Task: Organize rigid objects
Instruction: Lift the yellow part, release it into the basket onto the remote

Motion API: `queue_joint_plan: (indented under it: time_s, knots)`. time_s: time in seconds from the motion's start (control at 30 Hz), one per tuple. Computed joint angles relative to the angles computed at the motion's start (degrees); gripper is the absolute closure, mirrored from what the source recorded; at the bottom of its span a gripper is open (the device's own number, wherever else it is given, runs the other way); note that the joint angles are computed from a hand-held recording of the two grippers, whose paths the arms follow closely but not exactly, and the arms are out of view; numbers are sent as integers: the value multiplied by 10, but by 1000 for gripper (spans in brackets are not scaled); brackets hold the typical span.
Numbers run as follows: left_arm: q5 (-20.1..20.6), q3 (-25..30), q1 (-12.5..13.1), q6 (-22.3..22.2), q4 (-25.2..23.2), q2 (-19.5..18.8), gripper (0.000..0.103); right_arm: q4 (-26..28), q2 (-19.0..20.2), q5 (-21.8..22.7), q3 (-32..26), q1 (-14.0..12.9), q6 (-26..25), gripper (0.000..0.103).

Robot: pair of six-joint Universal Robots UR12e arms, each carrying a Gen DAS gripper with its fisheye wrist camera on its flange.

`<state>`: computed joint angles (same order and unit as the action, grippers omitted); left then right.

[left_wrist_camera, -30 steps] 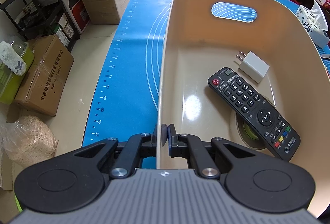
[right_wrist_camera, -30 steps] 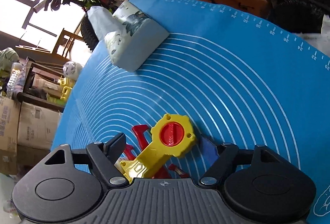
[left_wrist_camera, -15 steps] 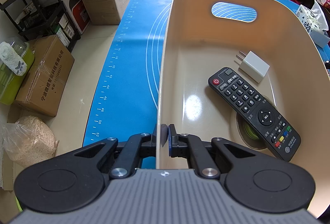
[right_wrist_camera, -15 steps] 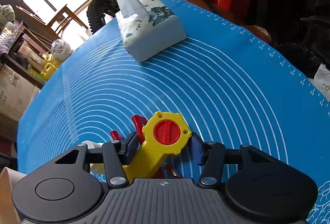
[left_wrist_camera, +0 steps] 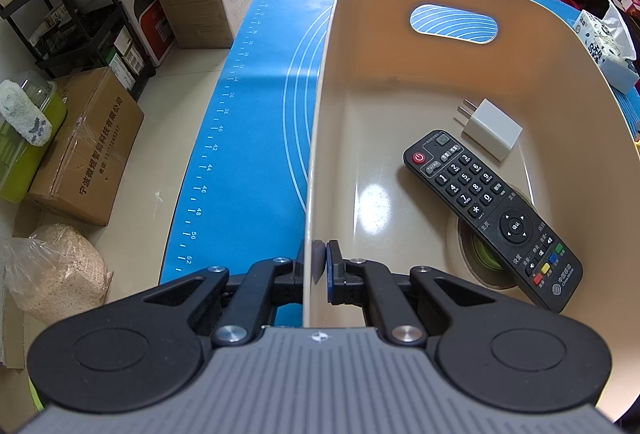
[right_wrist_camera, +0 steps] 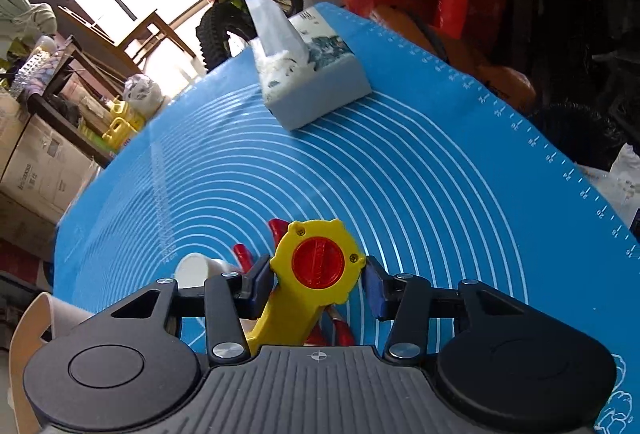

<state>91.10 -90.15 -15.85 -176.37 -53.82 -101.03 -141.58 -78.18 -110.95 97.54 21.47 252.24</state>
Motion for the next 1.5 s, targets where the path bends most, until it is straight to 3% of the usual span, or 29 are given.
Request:
queue_joint_plan:
  time_s: [0.27,0.53,0.83,1.17,1.33,1.5]
  knots:
    - [1,0,0,-1,0,0,95,-6,-7,-52,-8,22,-41,49]
    - [0,0,0,-2,0,0,95,-48,-10,-80,-17,41,-88,49]
    - [0,0,0,-1,0,0,95,-104,12,-113,-56,73,-196,49]
    - [1,0,0,-1,1,0,95,-156,48,-60,-99,96,-330,49]
    - [1,0,0,-1,1,0,95,-138,68,-31,-126,106,-379,49]
    - [1,-1,1,1,1,1,95,-94,85,4,-147,108,-395,49]
